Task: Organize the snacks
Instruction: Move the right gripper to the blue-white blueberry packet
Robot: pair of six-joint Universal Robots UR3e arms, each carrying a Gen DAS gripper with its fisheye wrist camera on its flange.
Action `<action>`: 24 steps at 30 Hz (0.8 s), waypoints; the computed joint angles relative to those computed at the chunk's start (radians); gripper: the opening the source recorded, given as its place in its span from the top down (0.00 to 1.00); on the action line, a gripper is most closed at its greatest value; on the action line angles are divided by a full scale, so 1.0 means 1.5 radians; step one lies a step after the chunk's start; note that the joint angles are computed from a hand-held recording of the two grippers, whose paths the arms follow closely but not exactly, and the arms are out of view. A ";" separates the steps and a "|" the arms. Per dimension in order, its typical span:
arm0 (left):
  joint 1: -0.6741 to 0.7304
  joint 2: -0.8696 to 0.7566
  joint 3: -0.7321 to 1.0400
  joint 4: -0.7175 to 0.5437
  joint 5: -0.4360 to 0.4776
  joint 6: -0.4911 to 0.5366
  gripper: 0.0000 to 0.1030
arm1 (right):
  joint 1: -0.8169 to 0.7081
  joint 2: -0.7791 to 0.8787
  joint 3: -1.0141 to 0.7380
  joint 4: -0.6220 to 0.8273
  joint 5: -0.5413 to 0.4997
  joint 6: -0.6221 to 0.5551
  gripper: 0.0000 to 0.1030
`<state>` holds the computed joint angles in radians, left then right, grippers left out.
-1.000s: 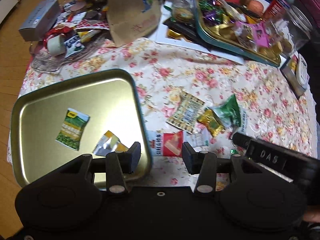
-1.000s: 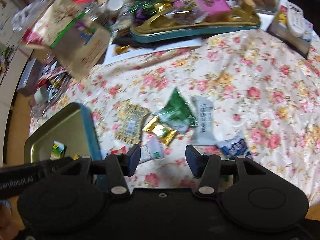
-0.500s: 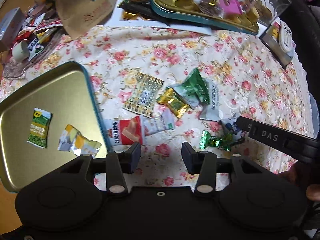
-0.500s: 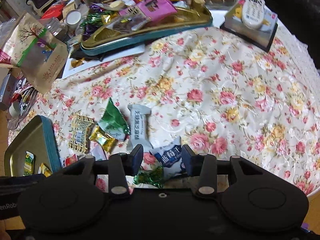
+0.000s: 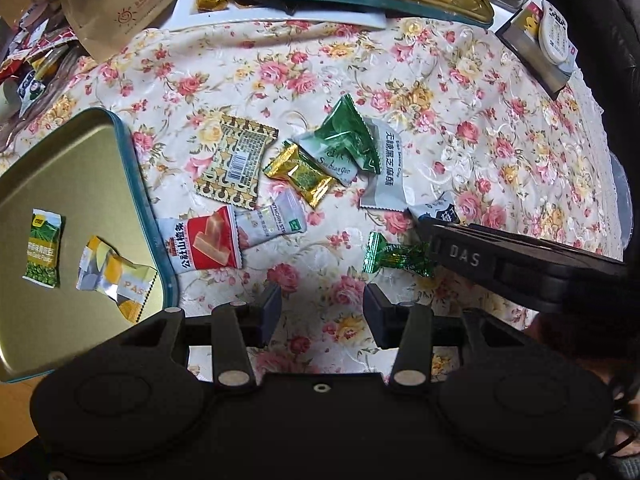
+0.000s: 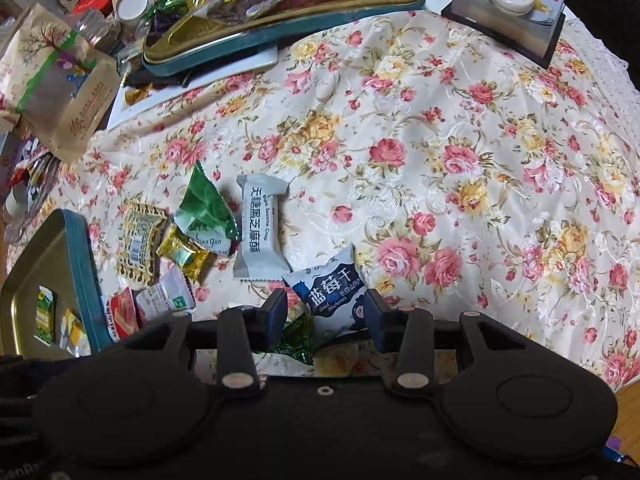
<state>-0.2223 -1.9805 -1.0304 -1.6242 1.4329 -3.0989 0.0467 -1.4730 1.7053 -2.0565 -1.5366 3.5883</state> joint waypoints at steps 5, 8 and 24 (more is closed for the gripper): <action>0.001 0.001 0.010 -0.009 -0.015 0.000 0.48 | 0.026 0.033 0.000 -0.026 -0.045 -0.011 0.54; 0.004 0.003 0.011 -0.009 -0.020 0.001 0.48 | 0.039 0.047 -0.001 -0.041 -0.065 -0.026 0.54; 0.024 0.002 0.014 -0.010 -0.029 -0.019 0.48 | 0.056 0.089 -0.006 -0.077 -0.100 -0.050 0.47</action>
<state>-0.1867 -1.9778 -1.0097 -1.6394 1.3891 -3.1270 0.1301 -1.3391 1.6966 -2.1718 -1.6860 3.5136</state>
